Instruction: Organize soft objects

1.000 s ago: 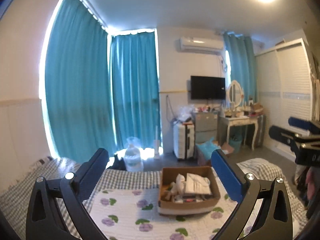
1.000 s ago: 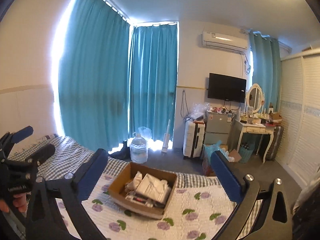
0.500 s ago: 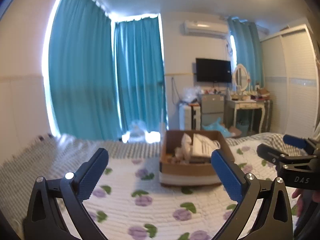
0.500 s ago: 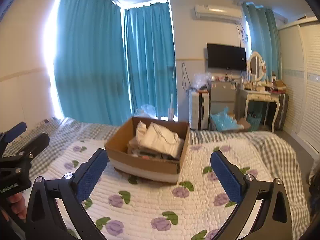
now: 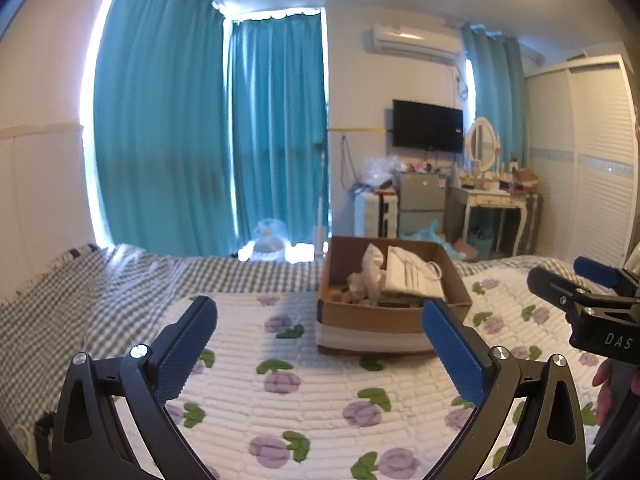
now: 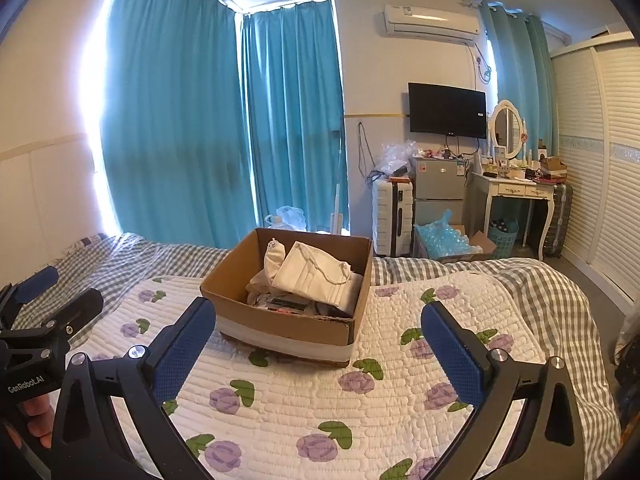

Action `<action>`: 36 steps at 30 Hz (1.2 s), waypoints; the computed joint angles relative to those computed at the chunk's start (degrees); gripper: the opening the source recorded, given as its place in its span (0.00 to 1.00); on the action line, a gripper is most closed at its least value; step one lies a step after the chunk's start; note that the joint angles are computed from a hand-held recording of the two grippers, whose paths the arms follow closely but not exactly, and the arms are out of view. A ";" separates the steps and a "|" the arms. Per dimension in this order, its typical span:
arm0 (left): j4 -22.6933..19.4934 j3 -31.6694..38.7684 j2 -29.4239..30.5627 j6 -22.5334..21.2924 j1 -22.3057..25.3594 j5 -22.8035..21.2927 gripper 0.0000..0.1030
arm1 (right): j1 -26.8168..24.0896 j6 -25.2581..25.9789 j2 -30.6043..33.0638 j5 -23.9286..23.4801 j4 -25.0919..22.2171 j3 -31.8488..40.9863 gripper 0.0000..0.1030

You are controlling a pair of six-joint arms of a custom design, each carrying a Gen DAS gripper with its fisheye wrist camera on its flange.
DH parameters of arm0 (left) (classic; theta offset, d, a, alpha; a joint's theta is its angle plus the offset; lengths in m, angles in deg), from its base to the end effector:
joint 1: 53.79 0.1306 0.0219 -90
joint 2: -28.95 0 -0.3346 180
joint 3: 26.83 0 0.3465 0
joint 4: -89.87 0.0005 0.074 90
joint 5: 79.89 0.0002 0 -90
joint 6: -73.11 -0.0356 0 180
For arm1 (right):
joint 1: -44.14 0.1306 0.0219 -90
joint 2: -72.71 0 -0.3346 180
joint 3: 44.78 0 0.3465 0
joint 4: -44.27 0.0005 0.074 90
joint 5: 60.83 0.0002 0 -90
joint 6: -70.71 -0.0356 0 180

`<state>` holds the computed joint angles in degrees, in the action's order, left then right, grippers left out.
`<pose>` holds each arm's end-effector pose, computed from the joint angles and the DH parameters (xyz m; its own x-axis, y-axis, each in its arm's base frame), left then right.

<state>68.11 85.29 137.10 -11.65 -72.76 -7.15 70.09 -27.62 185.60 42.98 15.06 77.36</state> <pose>0.5466 -0.1773 0.4394 -0.2917 0.0080 -0.9565 0.0167 0.9999 0.0033 0.5399 0.2527 0.4573 -0.3360 -0.0071 -0.9418 -0.1764 0.9828 0.0555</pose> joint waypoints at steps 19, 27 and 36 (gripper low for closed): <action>-2.36 0.94 0.25 1.03 0.16 1.83 1.00 | 0.63 0.03 0.71 0.66 -0.85 0.88 1.00; -2.11 0.59 -0.04 1.48 -0.01 1.65 1.00 | 0.70 -0.01 0.84 0.61 -1.02 1.01 1.00; -1.98 0.61 -0.20 1.35 -0.05 1.78 1.00 | 0.55 -0.25 0.85 0.47 -1.38 1.13 1.00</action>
<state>66.12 85.90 136.90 -10.30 -72.80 -5.37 70.64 -27.88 186.45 43.45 13.68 78.50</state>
